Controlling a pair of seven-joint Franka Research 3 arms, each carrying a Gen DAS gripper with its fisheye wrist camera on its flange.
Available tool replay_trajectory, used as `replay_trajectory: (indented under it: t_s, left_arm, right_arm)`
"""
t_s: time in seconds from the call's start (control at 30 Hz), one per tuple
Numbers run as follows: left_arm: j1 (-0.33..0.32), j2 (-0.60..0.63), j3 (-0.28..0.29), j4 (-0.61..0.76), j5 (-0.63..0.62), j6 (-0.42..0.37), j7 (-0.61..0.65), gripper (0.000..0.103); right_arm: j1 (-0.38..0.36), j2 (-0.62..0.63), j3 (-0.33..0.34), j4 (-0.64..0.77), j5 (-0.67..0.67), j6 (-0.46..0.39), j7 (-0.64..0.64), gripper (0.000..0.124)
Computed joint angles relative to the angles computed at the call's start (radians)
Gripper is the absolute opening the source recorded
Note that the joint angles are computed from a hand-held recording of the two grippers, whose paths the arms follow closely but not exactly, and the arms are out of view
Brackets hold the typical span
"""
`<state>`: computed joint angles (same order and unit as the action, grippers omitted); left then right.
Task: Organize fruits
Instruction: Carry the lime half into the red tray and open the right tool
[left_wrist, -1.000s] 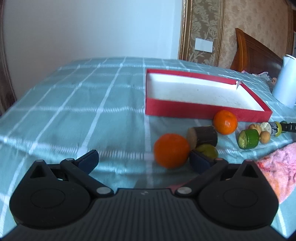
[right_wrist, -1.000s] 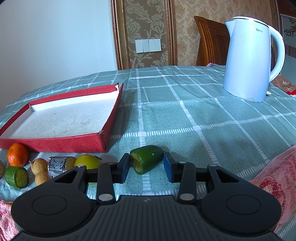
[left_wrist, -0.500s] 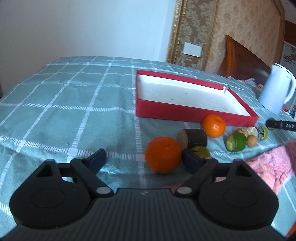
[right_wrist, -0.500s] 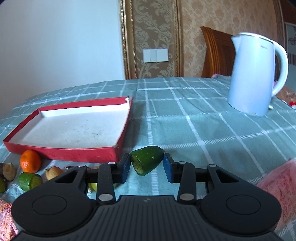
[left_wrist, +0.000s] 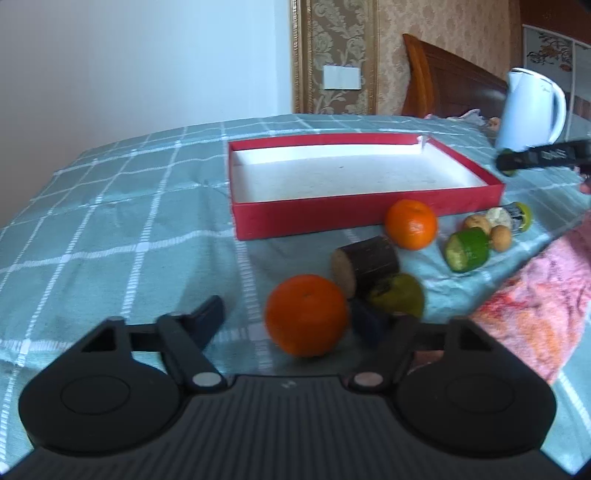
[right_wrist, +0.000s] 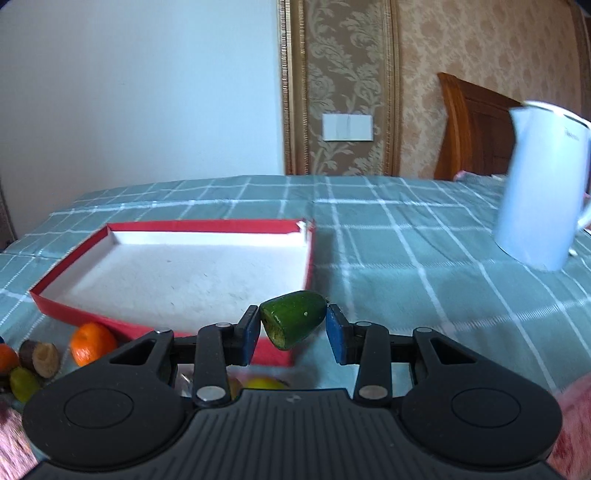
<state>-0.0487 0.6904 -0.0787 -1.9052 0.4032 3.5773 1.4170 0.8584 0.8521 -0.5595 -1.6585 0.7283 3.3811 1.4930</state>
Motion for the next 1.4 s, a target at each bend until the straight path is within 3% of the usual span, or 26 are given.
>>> replay_trajectory:
  t_s: [0.07, 0.13, 0.27, 0.53, 0.7, 0.9, 1.03, 1.1, 1.17, 1.2, 1.27, 1.3, 1.33, 1.4]
  left_arm:
    - [-0.022, -0.002, 0.018, -0.012, -0.016, 0.025, 0.014, 0.057]
    - [0.0, 0.005, -0.005, -0.001, 0.011, 0.025, 0.008, 0.051]
    - [0.024, 0.014, -0.029, 0.014, 0.036, 0.016, -0.02, 0.049]
    - [-0.189, 0.007, 0.13, -0.004, -0.262, 0.033, 0.032, 0.046]
    - [-0.188, 0.01, 0.121, -0.001, -0.295, 0.032, 0.045, 0.045]
    - [-0.185, 0.011, 0.118, -0.001, -0.302, 0.032, 0.058, 0.045]
    - [-0.172, 0.011, 0.105, -0.003, -0.291, 0.034, 0.055, 0.047]
    - [-0.171, 0.01, 0.105, -0.003, -0.289, 0.033, 0.056, 0.049]
    - [-0.142, 0.011, 0.079, -0.001, -0.258, 0.031, 0.043, 0.055]
    - [-0.115, 0.013, 0.056, 0.002, -0.229, 0.03, 0.029, 0.056]
    - [-0.122, 0.014, 0.063, 0.003, -0.227, 0.03, 0.024, 0.057]
    - [-0.155, 0.013, 0.095, 0.003, -0.249, 0.03, 0.024, 0.061]
    - [-0.224, 0.011, 0.152, 0.002, -0.34, 0.013, 0.052, 0.083]
    - [-0.256, 0.011, 0.179, 0.008, -0.4, -0.015, 0.052, 0.09]
  right_arm:
    - [-0.002, 0.03, -0.016, 0.056, -0.015, -0.038, 0.006, 0.038]
    - [-0.011, 0.065, -0.031, 0.12, -0.046, -0.084, 0.037, 0.038]
    - [-0.049, 0.127, -0.037, 0.243, -0.118, -0.178, 0.095, 0.038]
    - [-0.147, 0.215, 0.0, 0.456, -0.255, -0.37, 0.175, 0.038]
    - [-0.187, 0.273, 0.001, 0.571, -0.337, -0.476, 0.243, 0.038]
    - [-0.219, 0.267, 0.046, 0.576, -0.409, -0.467, 0.274, 0.039]
    - [-0.268, 0.238, 0.127, 0.557, -0.441, -0.436, 0.254, 0.043]
    - [-0.266, 0.196, 0.14, 0.481, -0.449, -0.369, 0.274, 0.05]
    - [-0.258, 0.144, 0.144, 0.382, -0.447, -0.277, 0.309, 0.072]
    - [-0.249, 0.12, 0.139, 0.334, -0.444, -0.232, 0.332, 0.075]
    - [-0.254, 0.071, 0.157, 0.25, -0.435, -0.154, 0.361, 0.076]
    - [-0.269, 0.049, 0.183, 0.217, -0.423, -0.125, 0.361, 0.076]
    - [-0.288, 0.031, 0.212, 0.193, -0.407, -0.106, 0.359, 0.076]
    - [-0.325, 0.01, 0.265, 0.167, -0.372, -0.095, 0.355, 0.078]
